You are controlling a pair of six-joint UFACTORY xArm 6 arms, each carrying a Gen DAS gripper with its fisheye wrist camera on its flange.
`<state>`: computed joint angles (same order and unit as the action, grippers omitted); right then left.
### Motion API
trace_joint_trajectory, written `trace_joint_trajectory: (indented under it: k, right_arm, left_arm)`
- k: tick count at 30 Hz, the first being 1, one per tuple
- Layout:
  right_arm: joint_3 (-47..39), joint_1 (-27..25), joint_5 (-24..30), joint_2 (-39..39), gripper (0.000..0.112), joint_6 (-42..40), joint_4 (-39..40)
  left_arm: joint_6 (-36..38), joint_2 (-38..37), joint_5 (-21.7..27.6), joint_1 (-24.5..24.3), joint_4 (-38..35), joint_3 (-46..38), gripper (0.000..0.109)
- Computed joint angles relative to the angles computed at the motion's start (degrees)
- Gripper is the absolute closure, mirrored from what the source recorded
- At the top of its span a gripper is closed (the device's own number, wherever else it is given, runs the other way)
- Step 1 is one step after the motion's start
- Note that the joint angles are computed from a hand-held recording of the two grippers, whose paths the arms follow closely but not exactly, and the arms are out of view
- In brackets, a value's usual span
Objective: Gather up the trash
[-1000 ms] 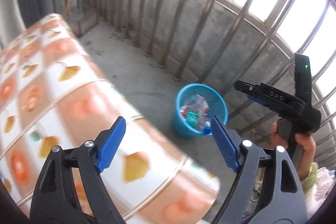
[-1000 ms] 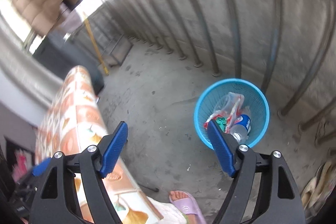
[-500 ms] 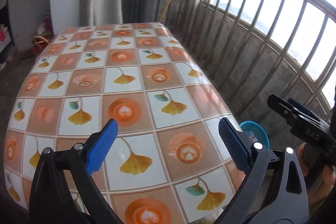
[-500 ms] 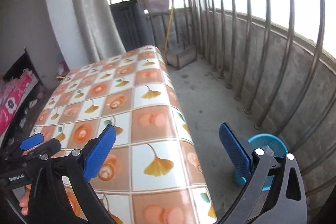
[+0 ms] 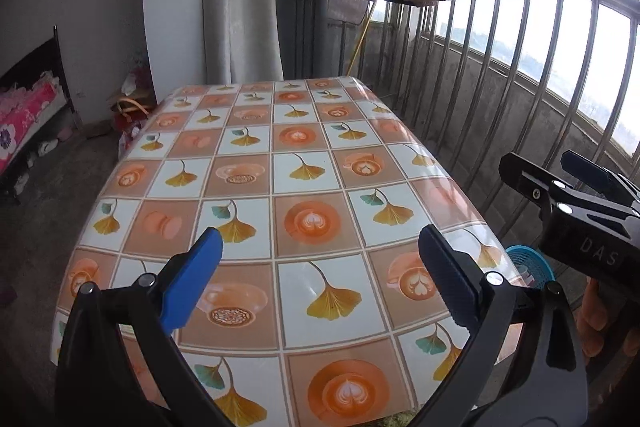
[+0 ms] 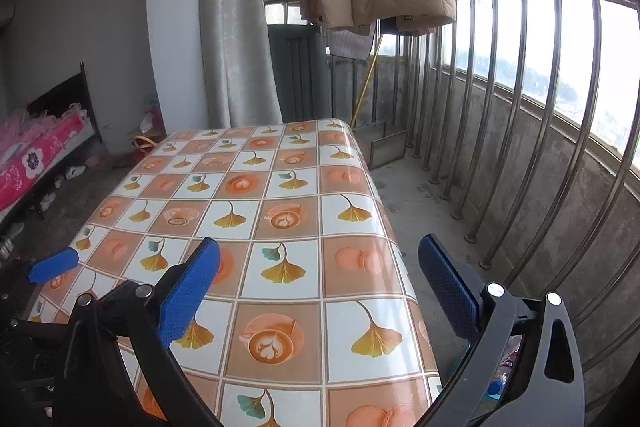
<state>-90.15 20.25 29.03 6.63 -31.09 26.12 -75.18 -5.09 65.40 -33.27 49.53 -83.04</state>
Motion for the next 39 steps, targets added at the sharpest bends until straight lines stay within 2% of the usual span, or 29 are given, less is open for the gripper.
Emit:
trace_joint_trajectory:
  k: [3,7,15,20,28,39]
  right_arm:
    - [1.4,-0.1,0.4,-1.2,0.016,-2.6,-0.1]
    - [6.9,-0.3,-5.1,-4.3,0.016,1.6,-3.6]
    - [7.3,-3.7,2.3,-4.4,0.016,13.6,-15.4]
    - [6.4,-5.8,7.2,-3.7,0.016,17.9,-19.7]
    - [7.7,-7.3,7.2,-4.3,0.016,19.4,-23.3]
    - [8.6,-7.3,7.4,-4.8,0.016,18.4,-22.7]
  left_arm:
    - [2.0,1.0,2.1,-0.2,-0.5,-1.6,0.014]
    - [2.1,1.9,3.1,-0.1,-2.2,-2.6,0.014]
    - [0.8,3.3,4.2,0.4,-7.3,-3.3,0.014]
    - [1.2,5.1,5.5,0.8,-11.2,-4.5,0.014]
    - [1.5,6.8,7.1,1.2,-13.3,-6.4,0.014]
    - [0.4,6.8,9.0,1.0,-13.1,-7.3,0.014]
